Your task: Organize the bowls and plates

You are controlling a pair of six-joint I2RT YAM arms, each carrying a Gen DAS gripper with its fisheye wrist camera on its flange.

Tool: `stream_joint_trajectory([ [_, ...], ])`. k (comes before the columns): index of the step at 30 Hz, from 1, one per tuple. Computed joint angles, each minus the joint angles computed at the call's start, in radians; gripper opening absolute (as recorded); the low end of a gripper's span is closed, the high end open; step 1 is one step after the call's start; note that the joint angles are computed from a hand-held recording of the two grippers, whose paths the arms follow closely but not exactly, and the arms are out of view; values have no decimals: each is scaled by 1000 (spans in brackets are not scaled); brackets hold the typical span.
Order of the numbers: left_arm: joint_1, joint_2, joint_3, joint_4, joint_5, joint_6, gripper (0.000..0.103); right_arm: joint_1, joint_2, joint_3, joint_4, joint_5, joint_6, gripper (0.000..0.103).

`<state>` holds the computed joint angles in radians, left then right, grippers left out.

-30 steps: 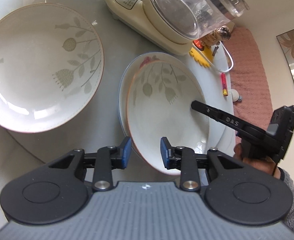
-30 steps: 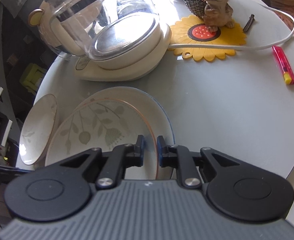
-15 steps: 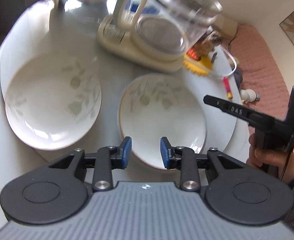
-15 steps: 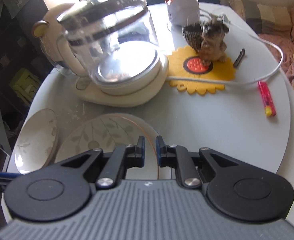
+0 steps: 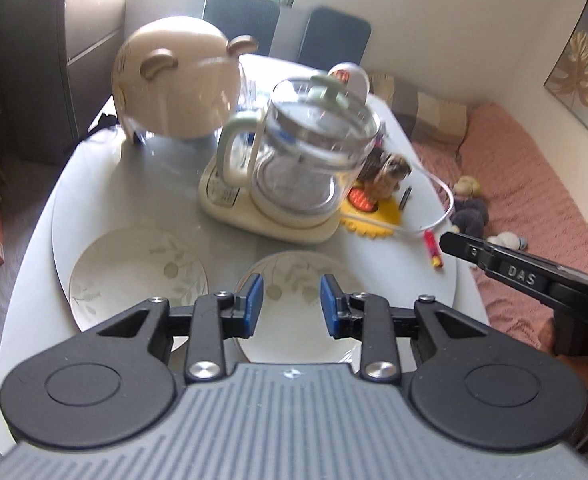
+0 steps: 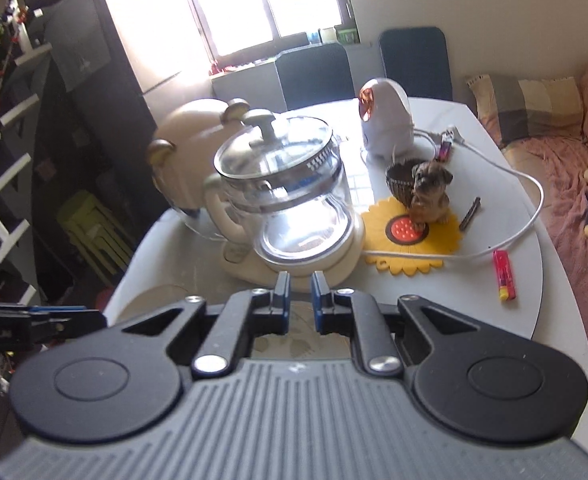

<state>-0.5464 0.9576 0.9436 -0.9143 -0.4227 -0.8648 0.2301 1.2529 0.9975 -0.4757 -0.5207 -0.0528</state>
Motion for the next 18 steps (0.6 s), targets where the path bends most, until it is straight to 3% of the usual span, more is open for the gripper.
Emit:
stream_joint_trajectory([
  [5,-145,9,80,-118,-134,-101,35,-49,-86,18,-98,-56,-25,14],
  [10,-296,10,126,-238,-230,-276,35,-101,-157,20,-181,-96,-86,14],
  [15,-507,79,212,-434,-374,-529,35,-200,-228,29,-344,-178,-171,14],
  [18,-615,116,246,-534,-398,-694,35,-252,-275,20,-450,-204,-252,14],
])
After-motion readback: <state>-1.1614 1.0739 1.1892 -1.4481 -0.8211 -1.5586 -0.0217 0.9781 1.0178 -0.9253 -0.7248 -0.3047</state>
